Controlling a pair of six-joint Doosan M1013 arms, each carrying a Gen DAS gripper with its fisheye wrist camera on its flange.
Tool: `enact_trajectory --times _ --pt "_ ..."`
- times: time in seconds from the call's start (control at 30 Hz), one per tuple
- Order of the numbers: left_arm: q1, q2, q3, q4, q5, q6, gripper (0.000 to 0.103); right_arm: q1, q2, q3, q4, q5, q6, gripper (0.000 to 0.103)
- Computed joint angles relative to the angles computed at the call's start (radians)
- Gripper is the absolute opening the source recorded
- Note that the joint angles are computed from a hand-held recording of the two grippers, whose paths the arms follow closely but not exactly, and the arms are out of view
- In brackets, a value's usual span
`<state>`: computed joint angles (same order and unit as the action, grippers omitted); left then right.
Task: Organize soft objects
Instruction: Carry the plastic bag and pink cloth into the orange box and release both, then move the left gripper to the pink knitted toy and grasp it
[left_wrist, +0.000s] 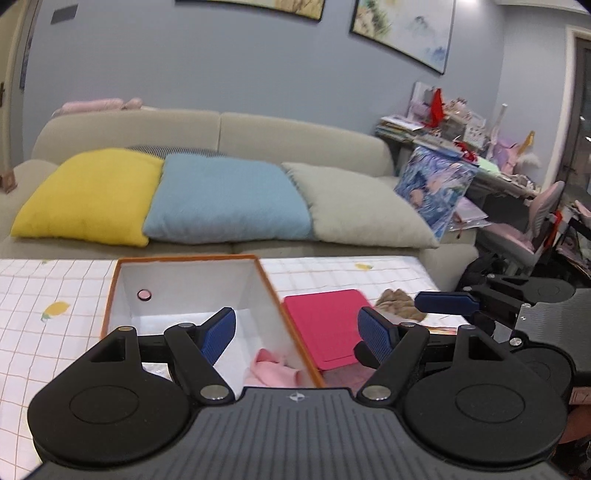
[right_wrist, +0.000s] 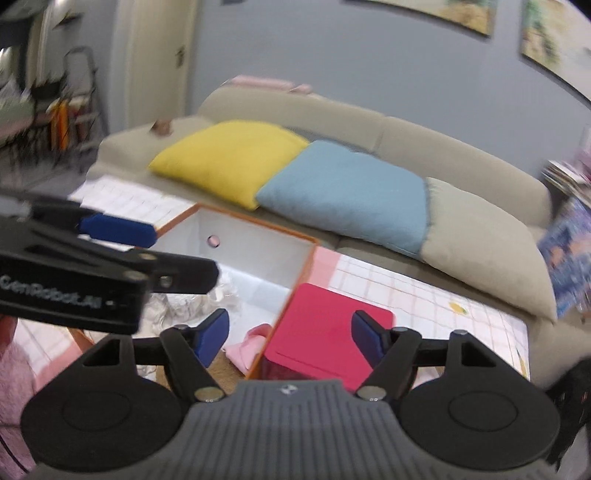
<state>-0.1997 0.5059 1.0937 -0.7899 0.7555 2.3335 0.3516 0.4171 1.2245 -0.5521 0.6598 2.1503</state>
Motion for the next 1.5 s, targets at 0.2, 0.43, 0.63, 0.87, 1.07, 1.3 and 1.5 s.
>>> enact_trajectory --times 0.2,0.43,0.63,0.87,1.07,1.3,1.5 --pt "-0.016 -0.037 0.072 -0.060 -0.055 0.023 0.088 0.011 -0.064 0.114 -0.149 -0.003 0.287 0.075" --pt "-0.043 -0.033 0.080 -0.034 0.007 0.043 0.078 0.013 -0.102 0.190 -0.235 0.075 0.490 0.078" --pt "-0.068 -0.018 0.077 -0.034 0.085 0.085 0.075 0.008 -0.117 0.235 -0.267 0.151 0.526 0.078" --pt "-0.100 0.007 0.060 0.013 0.124 0.092 0.074 -0.017 -0.116 0.267 -0.291 0.178 0.562 0.077" --pt "-0.126 0.026 0.043 0.042 0.129 0.106 0.074 -0.063 -0.109 0.275 -0.218 0.151 0.592 0.069" --pt "-0.165 0.043 0.029 0.073 0.069 0.377 0.074 -0.114 -0.094 0.273 -0.136 0.144 0.629 0.064" --pt "-0.193 0.073 -0.005 0.132 0.076 0.639 0.071 -0.146 -0.088 0.283 -0.082 0.093 0.633 0.064"
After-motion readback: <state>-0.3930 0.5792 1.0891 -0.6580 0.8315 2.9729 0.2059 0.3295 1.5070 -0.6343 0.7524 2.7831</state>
